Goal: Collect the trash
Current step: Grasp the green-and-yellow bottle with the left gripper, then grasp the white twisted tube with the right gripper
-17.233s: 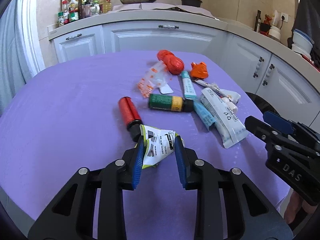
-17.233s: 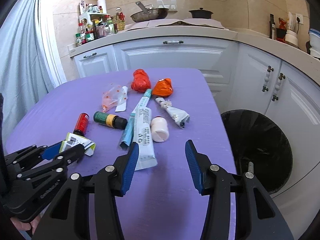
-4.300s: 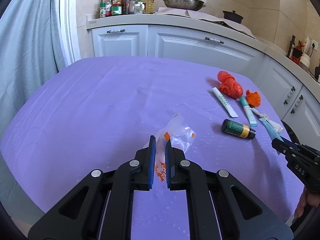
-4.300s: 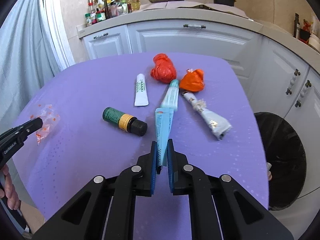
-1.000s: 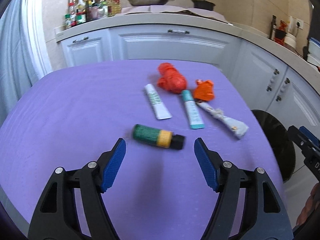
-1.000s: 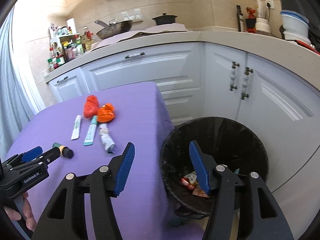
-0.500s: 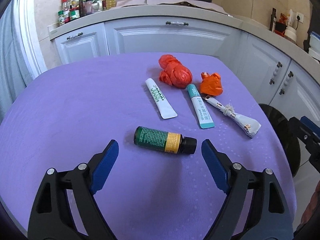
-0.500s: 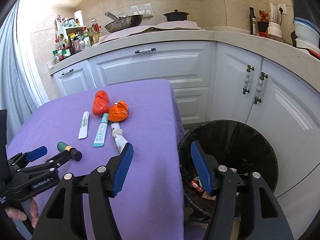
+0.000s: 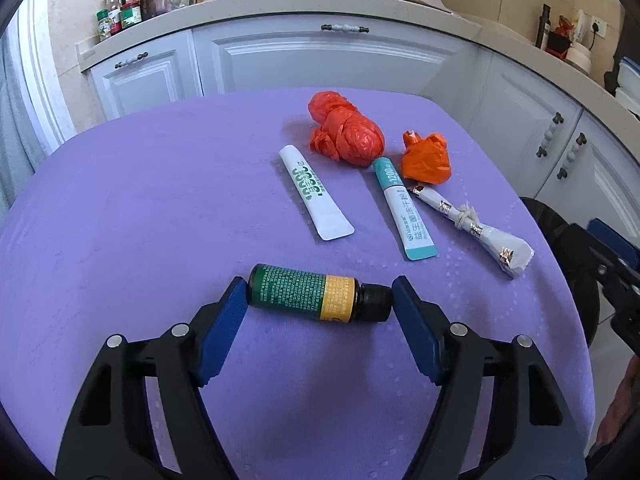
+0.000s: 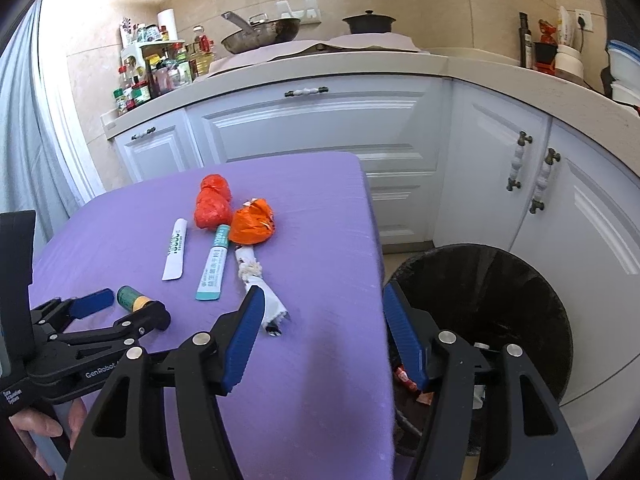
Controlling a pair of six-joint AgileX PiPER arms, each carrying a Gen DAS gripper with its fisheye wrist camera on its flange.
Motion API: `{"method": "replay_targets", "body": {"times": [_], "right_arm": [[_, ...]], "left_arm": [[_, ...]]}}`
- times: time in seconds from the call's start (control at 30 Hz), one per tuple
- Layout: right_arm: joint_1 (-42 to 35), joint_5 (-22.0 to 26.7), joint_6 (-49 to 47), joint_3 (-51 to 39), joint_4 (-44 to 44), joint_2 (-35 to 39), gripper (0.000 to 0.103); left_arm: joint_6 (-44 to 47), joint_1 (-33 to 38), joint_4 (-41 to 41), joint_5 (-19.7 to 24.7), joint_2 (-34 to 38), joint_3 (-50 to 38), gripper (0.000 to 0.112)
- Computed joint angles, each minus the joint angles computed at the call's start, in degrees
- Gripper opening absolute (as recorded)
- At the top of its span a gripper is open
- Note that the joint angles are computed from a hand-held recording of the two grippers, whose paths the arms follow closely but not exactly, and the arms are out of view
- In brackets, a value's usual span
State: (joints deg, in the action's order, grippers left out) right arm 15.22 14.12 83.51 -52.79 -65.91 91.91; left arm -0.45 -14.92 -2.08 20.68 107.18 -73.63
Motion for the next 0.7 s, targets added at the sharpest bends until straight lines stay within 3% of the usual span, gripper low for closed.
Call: {"method": "replay_targets", "body": {"times": [0.17,0.5,0.7], "right_arm": [[0.4,0.0,-10.3,-3.2,9.4,2.5,0.061],[2.1,4.0,-30.5,-11.0,27.8,8.9,0.061],[1.9,6.4,-37.8,-14.0,35.0,11.5,0.05]], "left_arm": [[3.5,1.6,-3.7,-0.8,-0.7,1.1,0.072],[3.9,7.1,-2.8,-3.4,-3.9,5.0,0.071],[4.6,11.3,-3.3,-4.5,-5.1,6.7,0.072]]}}
